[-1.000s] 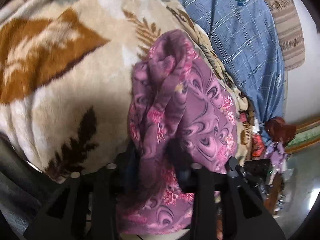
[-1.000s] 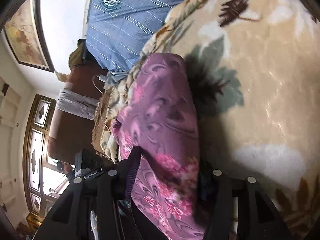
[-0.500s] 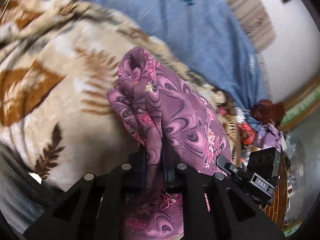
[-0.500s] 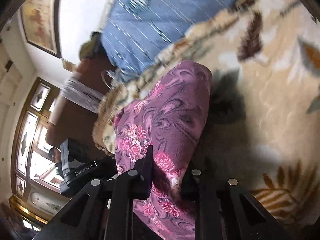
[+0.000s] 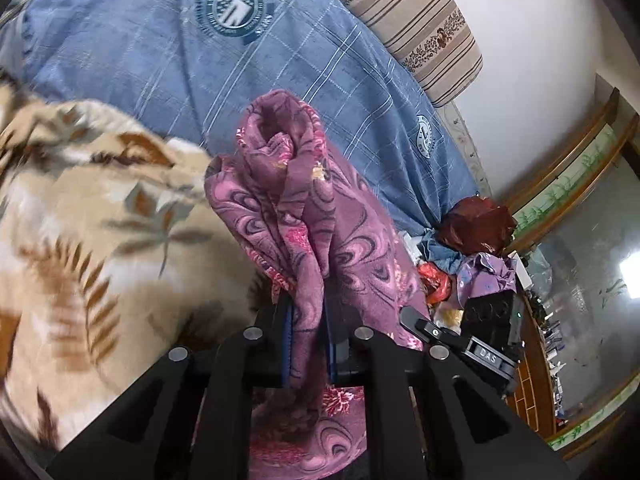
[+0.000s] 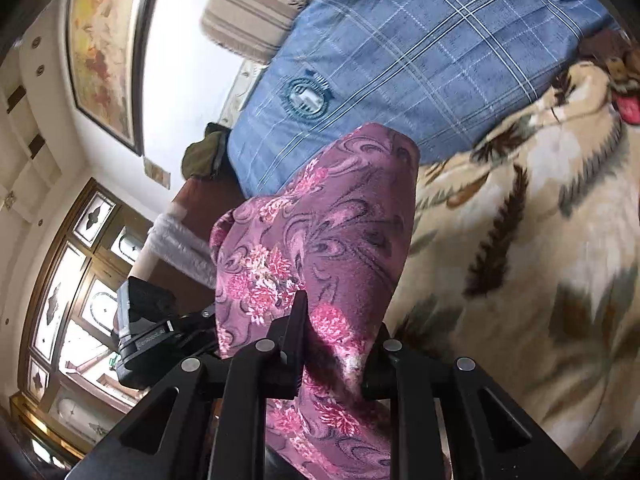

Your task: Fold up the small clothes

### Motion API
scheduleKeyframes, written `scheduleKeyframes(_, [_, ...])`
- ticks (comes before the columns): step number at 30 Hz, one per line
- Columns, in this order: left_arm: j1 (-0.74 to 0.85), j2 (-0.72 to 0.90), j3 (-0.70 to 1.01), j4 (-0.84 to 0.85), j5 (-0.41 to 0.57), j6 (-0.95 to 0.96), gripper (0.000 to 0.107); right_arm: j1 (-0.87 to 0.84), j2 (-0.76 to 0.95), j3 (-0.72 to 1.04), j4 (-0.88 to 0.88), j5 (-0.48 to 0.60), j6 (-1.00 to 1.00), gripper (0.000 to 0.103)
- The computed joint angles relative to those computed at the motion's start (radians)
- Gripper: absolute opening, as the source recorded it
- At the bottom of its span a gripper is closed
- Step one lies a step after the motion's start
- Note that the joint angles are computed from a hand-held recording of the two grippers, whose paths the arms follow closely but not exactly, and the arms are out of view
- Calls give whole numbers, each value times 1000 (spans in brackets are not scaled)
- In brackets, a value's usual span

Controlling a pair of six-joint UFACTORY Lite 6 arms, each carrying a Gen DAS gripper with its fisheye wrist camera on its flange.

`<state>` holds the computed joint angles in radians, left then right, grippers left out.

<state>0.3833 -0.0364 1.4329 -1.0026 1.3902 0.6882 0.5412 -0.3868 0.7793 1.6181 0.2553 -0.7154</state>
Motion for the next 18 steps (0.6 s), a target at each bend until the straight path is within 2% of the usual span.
scheduleKeyframes(2, [-65, 82, 56, 9, -65, -10, 10, -143, 143, 68, 67, 147, -100, 19])
scheduleKeyframes(4, [-135, 220, 131, 11, -133, -21, 10, -230, 290, 139, 78, 224, -153, 19])
scheduleKeyframes(10, [-258, 665, 355, 22, -302, 27, 10, -336, 718, 364, 120, 283, -274, 21])
scheduleKeyframes(12, [-268, 761, 395, 29, -337, 31, 11, -346, 816, 377, 232, 290, -383, 28])
scheduleKeyframes(14, [-277, 825, 417, 59, -343, 3, 12, -362, 901, 397, 284, 353, -433, 49])
scheduleKeyframes(15, [-280, 835, 418, 68, -347, -1, 13, -360, 914, 405, 284, 346, -439, 51])
scheduleKeyframes(18, [-278, 832, 437, 96, -326, -9, 26, -335, 868, 384, 284, 288, -456, 56])
